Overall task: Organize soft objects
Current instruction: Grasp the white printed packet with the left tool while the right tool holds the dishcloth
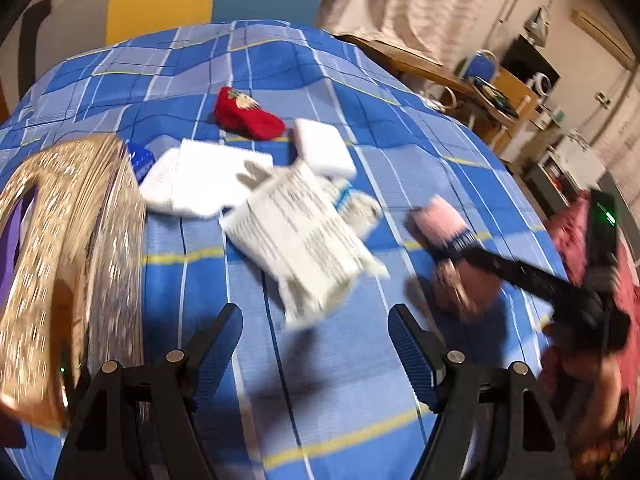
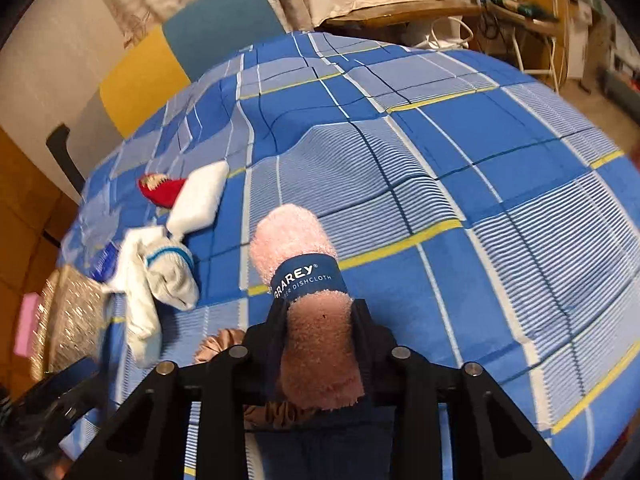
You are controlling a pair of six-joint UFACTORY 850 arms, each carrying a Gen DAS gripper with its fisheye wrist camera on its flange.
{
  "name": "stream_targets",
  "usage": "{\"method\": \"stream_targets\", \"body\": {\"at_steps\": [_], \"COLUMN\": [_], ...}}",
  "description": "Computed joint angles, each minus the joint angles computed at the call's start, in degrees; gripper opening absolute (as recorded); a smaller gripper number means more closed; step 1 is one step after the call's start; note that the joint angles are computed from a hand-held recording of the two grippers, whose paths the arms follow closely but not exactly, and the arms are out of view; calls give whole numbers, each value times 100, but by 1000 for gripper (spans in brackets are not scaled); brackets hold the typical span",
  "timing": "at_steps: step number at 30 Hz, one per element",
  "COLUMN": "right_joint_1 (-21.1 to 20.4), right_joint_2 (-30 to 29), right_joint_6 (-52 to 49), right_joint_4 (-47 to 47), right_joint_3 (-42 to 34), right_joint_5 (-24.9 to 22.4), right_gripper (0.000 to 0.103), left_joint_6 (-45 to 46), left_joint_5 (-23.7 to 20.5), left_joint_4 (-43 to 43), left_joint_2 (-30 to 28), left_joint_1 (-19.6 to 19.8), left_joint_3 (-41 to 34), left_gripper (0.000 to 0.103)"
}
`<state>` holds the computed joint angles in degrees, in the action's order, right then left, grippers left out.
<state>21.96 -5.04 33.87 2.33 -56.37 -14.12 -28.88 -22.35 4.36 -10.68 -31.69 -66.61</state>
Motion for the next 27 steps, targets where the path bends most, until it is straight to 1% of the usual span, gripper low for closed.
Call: {"method": "stream_targets", "body": {"at_steps": [1, 2, 3, 5, 6, 7, 9, 11, 13, 14, 16, 17, 20, 23, 24, 25, 26, 27], "right_joint_1": [10, 33, 71, 216, 268, 322, 350, 333, 279, 263, 276, 278, 290, 314, 316, 322, 322, 315], "right_joint_2": [-48, -103, -162, -319, -377, -450, -479, -415, -366, -347, -340, -333, -327, -338, -333, -327, -311, -291], "right_joint_6": [-270, -346, -187, 425, 652, 797, 779, 834, 692, 659, 717, 726, 619, 661, 689, 738, 777, 819], "right_joint_4": [199, 159, -121, -1113, -1460, -1730, -1833, -1841, -1538, -1455, -1490, -1479, -1360, -1378, -1404, -1450, -1483, -1504], "right_joint_3": [-50, -98, -156, -323, -381, -459, -503, -465, -417, -402, -404, -406, -413, -425, -423, -420, -407, -388], "right_joint_5": [-10, -27, -65, -248, -335, -463, -603, -595, -540, -548, -584, -587, -570, -598, -597, -596, -580, -558], "right_gripper": [41, 43, 47, 48, 48, 47, 40, 39, 39, 39, 39, 39, 39, 39, 39, 39, 39, 39], "left_joint_6": [-231, -287, -334, -816, -856, -731, -565, -255, 195, 182, 235, 211, -142, -538, -508, -642, -723, -657], "left_joint_5": [-52, -80, -124, -242, -269, -366, -401, -368, -235, -121, 234, 154, -245, -537, -627, -658, -598, -535], "left_joint_4": [176, 187, 170, 498, 476, 293, 15, -456, -1148, -1281, -1647, -1720, -1489, -781, -660, -312, -141, -194], "left_joint_2": [-87, -139, -208, -363, -423, -531, -644, -733, -710, -663, -542, -581, -791, -1008, -1052, -1055, -1010, -949], "left_joint_1": [10, 29, 56, 83, 108, 150, 201, 267, 350, 373, 411, 432, 444, 354, 325, 264, 229, 225], "left_joint_3": [-86, -137, -204, -360, -414, -524, -632, -699, -645, -585, -411, -450, -677, -873, -917, -916, -852, -766], "left_gripper": [77, 78, 79, 82, 83, 83, 83, 83, 83, 83, 89, 89, 89, 87, 82, 79, 77, 73]}}
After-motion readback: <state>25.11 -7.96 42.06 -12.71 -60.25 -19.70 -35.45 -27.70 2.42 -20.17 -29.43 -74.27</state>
